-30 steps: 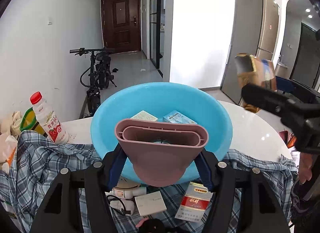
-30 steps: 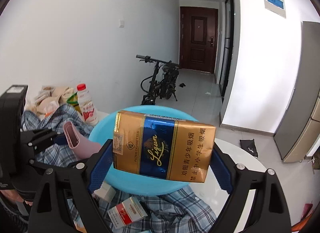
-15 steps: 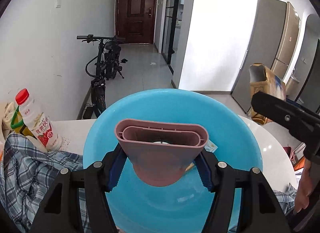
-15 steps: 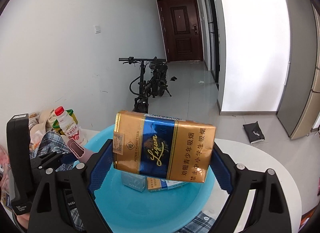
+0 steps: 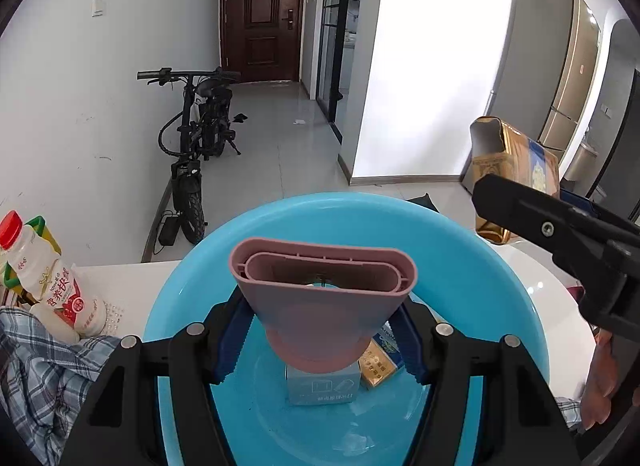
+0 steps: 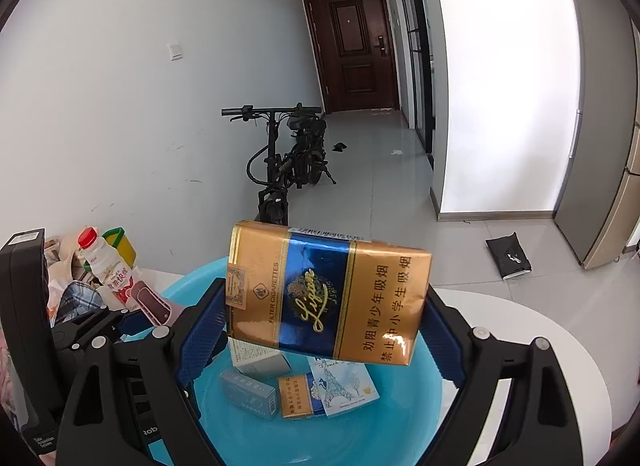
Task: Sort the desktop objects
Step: 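Lift the pink cup and Liqun box and carry both over the blue basin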
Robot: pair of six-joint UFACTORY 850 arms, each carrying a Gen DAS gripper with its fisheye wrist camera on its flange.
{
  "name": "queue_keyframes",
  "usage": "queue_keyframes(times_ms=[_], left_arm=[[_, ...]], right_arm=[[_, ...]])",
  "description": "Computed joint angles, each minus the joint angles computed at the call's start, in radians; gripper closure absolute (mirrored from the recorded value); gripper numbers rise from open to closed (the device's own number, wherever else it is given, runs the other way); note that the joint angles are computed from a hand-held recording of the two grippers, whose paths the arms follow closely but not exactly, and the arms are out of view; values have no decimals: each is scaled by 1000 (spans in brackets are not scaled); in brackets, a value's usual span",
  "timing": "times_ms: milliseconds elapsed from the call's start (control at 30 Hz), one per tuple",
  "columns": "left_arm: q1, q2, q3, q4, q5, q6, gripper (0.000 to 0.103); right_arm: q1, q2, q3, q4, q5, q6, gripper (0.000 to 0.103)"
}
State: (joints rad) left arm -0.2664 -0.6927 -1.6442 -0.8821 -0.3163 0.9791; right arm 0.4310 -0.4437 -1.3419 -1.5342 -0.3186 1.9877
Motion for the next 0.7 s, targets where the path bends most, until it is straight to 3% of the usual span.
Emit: queue_keyframes(times_ms=[100, 233, 400, 533, 700], left_arm=[[14, -3, 6, -88, -30, 58, 36], [18, 0, 2, -114, -7, 84, 36], [28, -92, -133, 113, -79, -152, 36], [37, -195, -294, 265, -240, -322, 36], [12, -215, -327, 411, -248, -410, 36]], right_arm=[[0, -7, -6, -26, -9, 22, 15], [-3, -34, -27, -33, 0, 23, 15], [-8, -93, -95, 182, 11, -217, 15], [-27, -117, -119, 364, 72, -393, 15], [-34, -117, -116, 408, 68, -418, 15]])
